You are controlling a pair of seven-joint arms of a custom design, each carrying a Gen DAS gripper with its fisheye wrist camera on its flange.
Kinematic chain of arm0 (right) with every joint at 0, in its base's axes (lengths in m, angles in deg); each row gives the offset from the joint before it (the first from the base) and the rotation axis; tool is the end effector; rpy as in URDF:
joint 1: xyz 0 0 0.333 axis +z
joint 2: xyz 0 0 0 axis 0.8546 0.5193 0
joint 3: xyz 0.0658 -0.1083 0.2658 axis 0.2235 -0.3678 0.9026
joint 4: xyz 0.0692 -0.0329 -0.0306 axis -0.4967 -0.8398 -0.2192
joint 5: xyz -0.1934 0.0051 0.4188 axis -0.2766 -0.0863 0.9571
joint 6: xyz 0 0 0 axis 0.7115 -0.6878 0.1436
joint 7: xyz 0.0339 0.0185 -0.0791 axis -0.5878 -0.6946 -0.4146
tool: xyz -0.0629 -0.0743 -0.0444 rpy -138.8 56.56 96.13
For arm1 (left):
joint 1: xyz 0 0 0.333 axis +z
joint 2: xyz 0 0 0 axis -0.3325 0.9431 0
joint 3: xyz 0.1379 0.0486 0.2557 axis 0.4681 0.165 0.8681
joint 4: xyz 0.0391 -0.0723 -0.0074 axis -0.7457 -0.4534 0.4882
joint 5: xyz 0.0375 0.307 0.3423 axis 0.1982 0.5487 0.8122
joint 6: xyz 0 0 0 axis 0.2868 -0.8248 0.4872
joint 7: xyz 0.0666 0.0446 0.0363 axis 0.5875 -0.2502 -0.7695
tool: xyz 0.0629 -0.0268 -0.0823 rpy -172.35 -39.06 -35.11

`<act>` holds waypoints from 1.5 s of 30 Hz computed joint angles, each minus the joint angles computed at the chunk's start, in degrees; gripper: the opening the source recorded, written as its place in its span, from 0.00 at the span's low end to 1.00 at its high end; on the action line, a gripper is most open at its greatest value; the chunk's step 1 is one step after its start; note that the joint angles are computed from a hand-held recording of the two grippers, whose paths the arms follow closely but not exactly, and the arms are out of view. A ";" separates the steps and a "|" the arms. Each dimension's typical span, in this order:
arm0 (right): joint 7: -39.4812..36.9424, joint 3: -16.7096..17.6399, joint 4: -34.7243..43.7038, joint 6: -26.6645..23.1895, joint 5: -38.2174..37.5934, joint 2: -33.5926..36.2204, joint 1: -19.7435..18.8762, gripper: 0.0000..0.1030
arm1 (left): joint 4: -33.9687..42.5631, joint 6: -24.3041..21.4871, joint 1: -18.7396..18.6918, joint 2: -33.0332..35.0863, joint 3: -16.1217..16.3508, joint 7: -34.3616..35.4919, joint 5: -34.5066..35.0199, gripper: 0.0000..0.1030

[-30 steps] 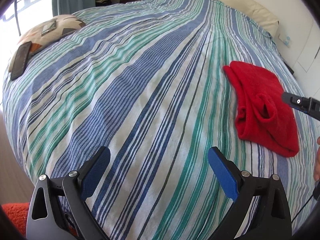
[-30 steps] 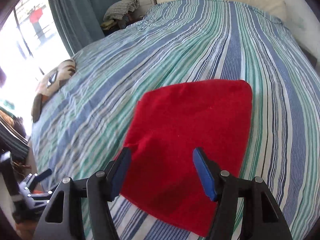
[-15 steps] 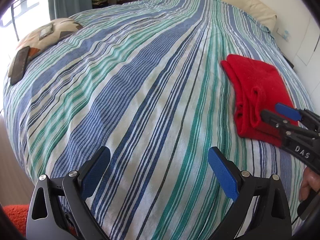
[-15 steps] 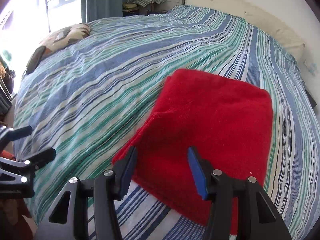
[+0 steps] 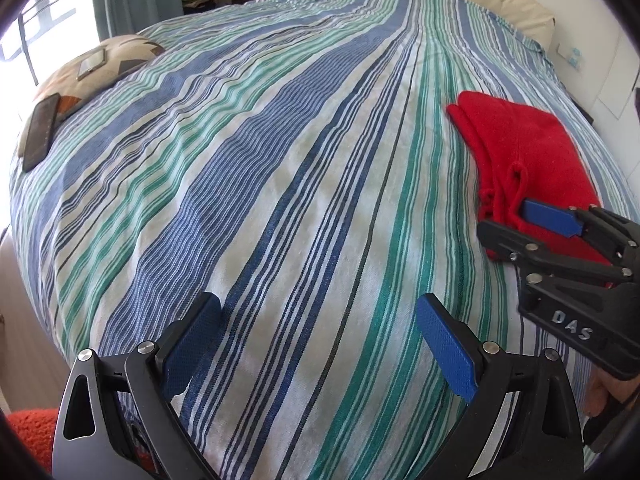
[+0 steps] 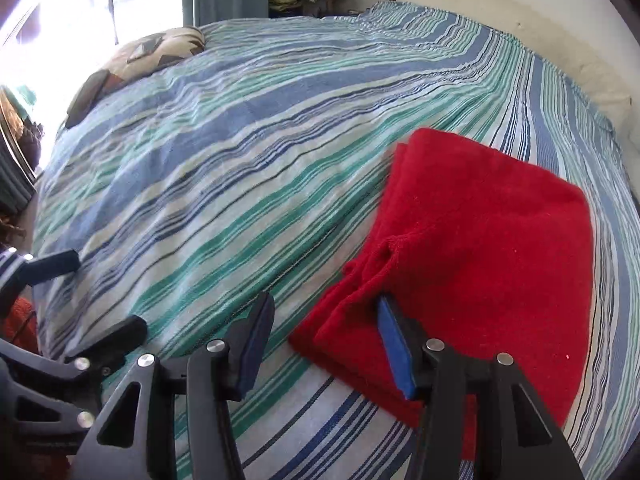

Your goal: Fold small clothes

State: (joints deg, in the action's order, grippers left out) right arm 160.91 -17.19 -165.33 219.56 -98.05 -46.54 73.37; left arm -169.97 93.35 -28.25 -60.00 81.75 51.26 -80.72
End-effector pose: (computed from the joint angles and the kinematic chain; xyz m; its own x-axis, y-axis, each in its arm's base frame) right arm 0.4878 0.2654 0.4967 0.0155 -0.9989 0.0453 -0.8267 -0.0383 -0.5613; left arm 0.5011 -0.0573 0.4848 -0.3252 -0.9437 0.0608 -0.8065 0.2432 -0.5389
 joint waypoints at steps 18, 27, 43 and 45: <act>11.17 -1.11 -27.23 6.24 13.95 -36.79 -8.06 0.90 | 14.66 -16.91 -6.78 7.69 7.20 13.55 -24.43 0.99; -1.56 -19.64 -26.22 24.03 30.44 -21.82 -2.13 0.89 | 36.23 -21.95 -5.53 32.42 -2.12 6.28 -21.28 0.99; -1.77 -2.53 -10.39 15.63 18.27 -19.79 -14.63 0.33 | 36.23 -20.11 -0.73 21.82 -8.79 14.81 -28.69 0.19; -1.46 -3.09 -9.64 15.21 18.76 -20.47 -14.78 0.33 | 37.74 -21.34 -0.89 22.18 -8.64 13.90 -28.76 0.24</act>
State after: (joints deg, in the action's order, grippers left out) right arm 159.46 -20.28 -174.97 234.77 -79.29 -67.02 58.59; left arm -132.23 72.01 -29.14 -37.82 73.11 65.17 -109.48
